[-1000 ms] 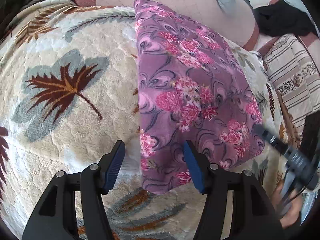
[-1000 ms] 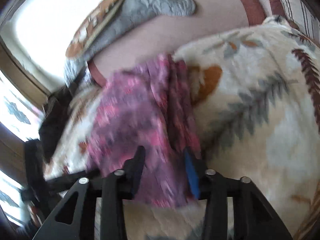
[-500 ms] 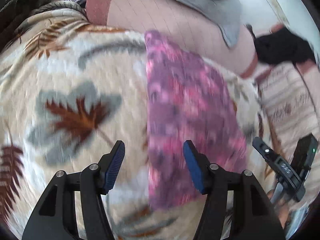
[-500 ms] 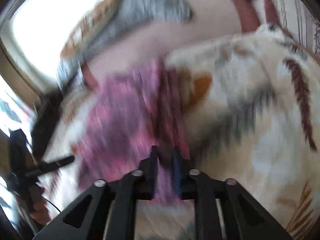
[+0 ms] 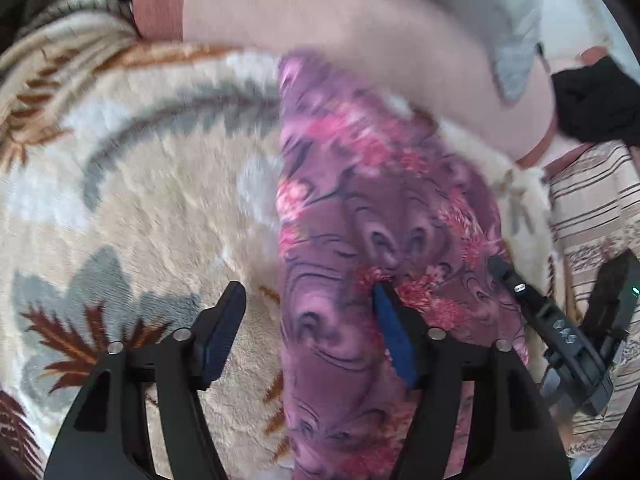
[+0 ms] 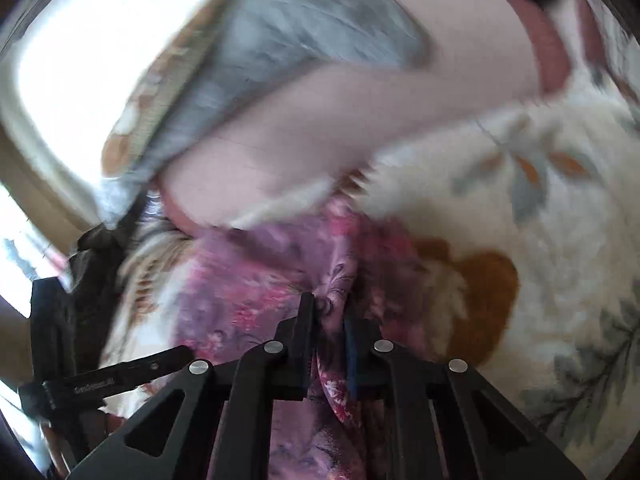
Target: Fold small clothes
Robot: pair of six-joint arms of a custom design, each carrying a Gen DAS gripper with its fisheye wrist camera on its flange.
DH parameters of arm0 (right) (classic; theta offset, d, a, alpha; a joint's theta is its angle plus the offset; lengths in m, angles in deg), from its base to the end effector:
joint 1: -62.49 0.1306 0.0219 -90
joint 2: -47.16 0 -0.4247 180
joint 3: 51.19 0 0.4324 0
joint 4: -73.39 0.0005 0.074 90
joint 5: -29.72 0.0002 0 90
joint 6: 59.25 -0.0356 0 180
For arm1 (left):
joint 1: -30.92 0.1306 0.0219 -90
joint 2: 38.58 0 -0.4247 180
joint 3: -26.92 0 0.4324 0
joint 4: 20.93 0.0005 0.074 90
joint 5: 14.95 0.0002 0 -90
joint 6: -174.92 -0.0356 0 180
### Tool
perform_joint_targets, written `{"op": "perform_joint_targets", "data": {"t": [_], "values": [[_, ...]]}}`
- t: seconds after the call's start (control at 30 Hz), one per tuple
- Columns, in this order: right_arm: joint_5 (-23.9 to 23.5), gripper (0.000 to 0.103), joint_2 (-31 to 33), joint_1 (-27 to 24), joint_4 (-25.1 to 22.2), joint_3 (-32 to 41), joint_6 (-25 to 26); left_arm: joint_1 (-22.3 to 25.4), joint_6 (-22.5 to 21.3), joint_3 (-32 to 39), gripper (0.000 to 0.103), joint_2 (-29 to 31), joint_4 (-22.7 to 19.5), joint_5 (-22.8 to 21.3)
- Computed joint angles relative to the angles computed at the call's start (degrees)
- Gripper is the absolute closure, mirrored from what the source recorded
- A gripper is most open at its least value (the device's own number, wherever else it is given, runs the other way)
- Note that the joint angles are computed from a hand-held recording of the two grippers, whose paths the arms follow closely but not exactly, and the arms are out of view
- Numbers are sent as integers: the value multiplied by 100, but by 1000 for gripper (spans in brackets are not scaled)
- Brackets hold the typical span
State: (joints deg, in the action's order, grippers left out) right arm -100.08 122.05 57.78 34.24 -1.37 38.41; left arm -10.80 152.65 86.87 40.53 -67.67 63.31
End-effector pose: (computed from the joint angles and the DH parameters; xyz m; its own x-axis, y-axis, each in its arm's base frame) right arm 0.3474 -0.0063 0.2660 -0.8608 -0.0318 -0.5079 -0.3321 0.7914 0.5133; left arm 0.2989 -0.2574 0.3063 -0.8038 -0.4972 -0.3266 -0.4071 0.8601 -0.3075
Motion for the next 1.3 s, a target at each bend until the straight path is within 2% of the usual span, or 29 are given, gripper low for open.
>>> {"op": "perform_joint_targets", "data": {"t": [0.03,0.07,0.13,0.2,0.33,0.4,0.43,0.47,0.5,0.53,0.63,0.73,0.77,0.8,0.83,0.87,0.9,0.93,0.97,1.0,1.03,1.1,1.13,1.17,1.2,1.27,1.3], "values": [[-50,89,-20,-47,7,10,-48,10,-10,-27,37,-51,52,18],[-127,79,-130,-103,46,30,-178,2,-58,-62,37,-192,107,-51],[-81,78,-505,-124,520,-13,-598,-34,-71,-68,37,-407,141,-364],[-411,74,-622,-79,870,9,-709,-28,-82,-5,37,-511,180,-542],[-172,74,-487,324,1256,66,-651,19,-391,349,37,-115,-124,-788],[251,75,-174,567,1220,110,-541,100,-506,465,37,246,-293,-722],[687,79,27,694,1063,159,-366,139,-511,474,34,344,-307,-666],[1172,85,207,841,900,195,-204,236,-513,404,27,430,-174,-519],[1148,85,280,801,1025,131,-75,326,-439,316,24,433,-32,-383],[1037,85,244,751,1106,103,-118,405,-294,182,22,334,176,-262],[574,86,251,478,596,286,-235,485,-197,53,27,44,212,-24],[-586,80,-30,-58,596,145,-208,251,-50,-237,29,-488,408,-235],[-1173,80,-69,-303,466,83,40,56,57,-382,29,-697,489,-394],[-1469,80,-40,-421,305,60,298,-62,152,-457,29,-775,522,-482],[-1462,79,17,-505,-71,24,846,-249,324,-567,29,-824,549,-586],[-1079,82,91,-448,-309,0,1252,-369,466,-592,29,-748,464,-595],[-827,82,100,-338,-297,-51,1409,-392,511,-585,28,-649,380,-539],[-897,84,31,-405,-200,-128,1452,-426,523,-541,27,-504,259,-464],[-856,85,-45,-492,-354,-92,1440,-541,522,-539,27,-471,213,-615],[-722,85,-178,-585,-468,-52,1179,-626,577,-479,27,-514,51,-699],[-836,79,-259,-690,-539,-53,1116,-663,641,-471,29,-611,6,-658],[-1648,79,-390,-1088,-1071,-50,1786,-865,889,-553,29,-859,178,-787],[-1713,79,-432,-1145,-1302,-65,2071,-1026,1078,-604,29,-938,221,-914],[-1603,80,-463,-1131,-1553,-110,2460,-1126,1163,-591,29,-893,171,-951],[-1055,82,-577,-988,-1515,-216,2669,-1203,1197,-535,29,-740,89,-946],[-109,82,-936,-688,-1076,-507,2734,-1266,1125,-427,26,-346,-130,-784],[-84,82,-1056,-688,-1003,-561,2725,-1298,1089,-395,26,-327,-204,-802]]}}
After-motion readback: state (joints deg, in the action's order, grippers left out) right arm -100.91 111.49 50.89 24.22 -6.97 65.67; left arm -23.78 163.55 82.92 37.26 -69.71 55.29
